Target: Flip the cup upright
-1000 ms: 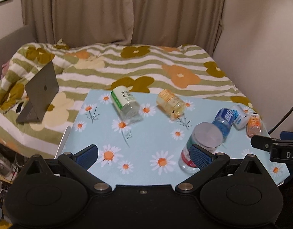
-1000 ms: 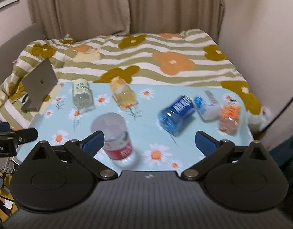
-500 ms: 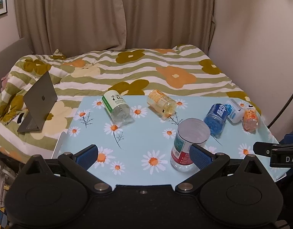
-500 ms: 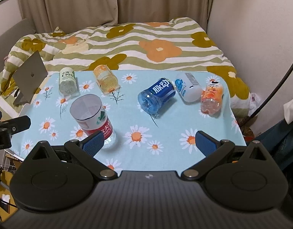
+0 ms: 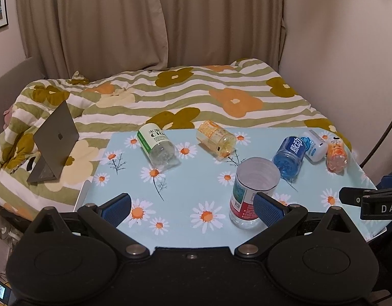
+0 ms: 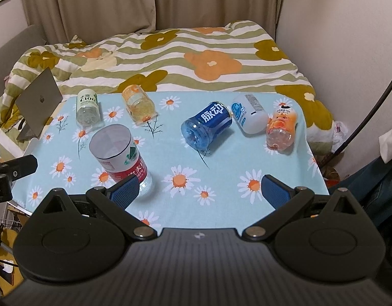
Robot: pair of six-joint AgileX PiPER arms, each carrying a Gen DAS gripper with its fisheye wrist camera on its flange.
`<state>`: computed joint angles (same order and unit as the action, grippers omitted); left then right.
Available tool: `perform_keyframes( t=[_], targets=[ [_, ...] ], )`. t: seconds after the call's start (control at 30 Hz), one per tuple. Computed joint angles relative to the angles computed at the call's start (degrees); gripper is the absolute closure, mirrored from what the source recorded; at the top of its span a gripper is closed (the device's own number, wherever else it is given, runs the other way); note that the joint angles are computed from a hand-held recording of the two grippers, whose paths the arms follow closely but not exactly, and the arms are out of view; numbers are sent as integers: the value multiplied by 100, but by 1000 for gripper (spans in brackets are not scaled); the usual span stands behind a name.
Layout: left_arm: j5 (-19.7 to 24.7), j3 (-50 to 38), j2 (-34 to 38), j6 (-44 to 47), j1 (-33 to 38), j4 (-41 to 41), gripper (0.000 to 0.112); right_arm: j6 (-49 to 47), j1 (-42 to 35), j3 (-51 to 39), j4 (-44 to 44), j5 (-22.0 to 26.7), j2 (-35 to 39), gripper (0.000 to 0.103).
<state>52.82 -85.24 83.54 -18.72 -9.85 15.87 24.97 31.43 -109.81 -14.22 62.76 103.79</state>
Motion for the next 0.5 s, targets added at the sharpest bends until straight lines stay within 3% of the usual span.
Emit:
perform_keyframes(
  t=[0.5],
  targets=[
    [-15,-36,27,152,23,-28,9,107,-9,2,-14,13,45,0]
  ],
)
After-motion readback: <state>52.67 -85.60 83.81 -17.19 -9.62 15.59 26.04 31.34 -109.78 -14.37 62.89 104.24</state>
